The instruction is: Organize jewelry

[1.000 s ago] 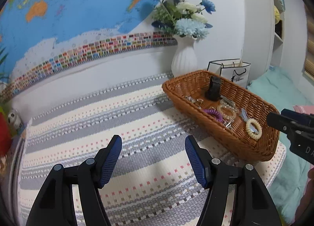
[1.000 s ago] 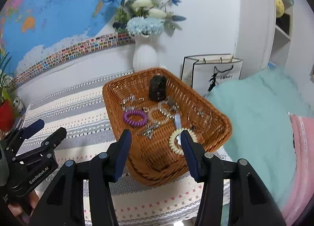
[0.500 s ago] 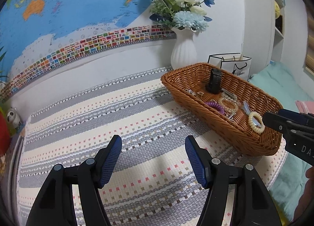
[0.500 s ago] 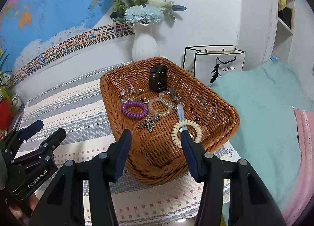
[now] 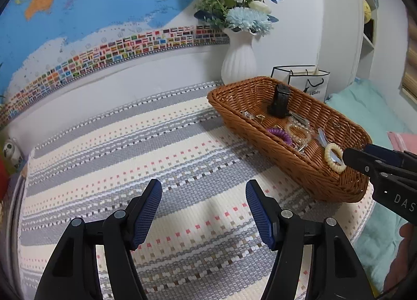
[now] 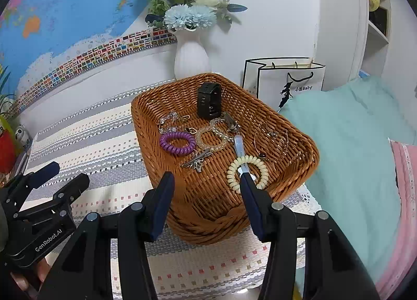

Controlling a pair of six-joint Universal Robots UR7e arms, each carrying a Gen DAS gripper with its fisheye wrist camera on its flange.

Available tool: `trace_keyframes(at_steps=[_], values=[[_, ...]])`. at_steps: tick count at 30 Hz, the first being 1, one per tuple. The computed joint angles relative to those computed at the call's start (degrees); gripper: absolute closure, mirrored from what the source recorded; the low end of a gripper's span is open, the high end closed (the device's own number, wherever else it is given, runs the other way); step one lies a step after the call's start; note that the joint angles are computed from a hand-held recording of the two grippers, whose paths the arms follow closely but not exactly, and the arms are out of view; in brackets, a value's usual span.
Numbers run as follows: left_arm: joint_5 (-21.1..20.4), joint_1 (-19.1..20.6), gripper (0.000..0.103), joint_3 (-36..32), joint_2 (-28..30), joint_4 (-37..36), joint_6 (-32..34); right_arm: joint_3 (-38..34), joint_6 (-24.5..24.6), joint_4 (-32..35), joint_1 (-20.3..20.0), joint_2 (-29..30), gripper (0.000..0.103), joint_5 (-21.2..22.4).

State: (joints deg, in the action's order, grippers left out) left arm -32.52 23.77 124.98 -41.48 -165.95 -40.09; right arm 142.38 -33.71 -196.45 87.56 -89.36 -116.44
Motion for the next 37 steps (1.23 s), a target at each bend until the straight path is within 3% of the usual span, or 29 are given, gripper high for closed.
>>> trace_keyframes(at_steps=[30,34,37], values=[[0.44,-0.19,0.035,-0.10,-0.55,2.70,-0.35,0.20,0.50,0.24,0.42,1.09,0.048,-0.22],[0.40,-0.70,0.035,0.97,0.48,-4.32,4.87,0.18,0.47,0.26,0.40,1.35,0.048,-0.35],[-0.39,-0.69,0.035,1.01,0.27,-4.15,5.31,0.16,0.26,0.09,0.49,1.52,0.048,-0.35]])
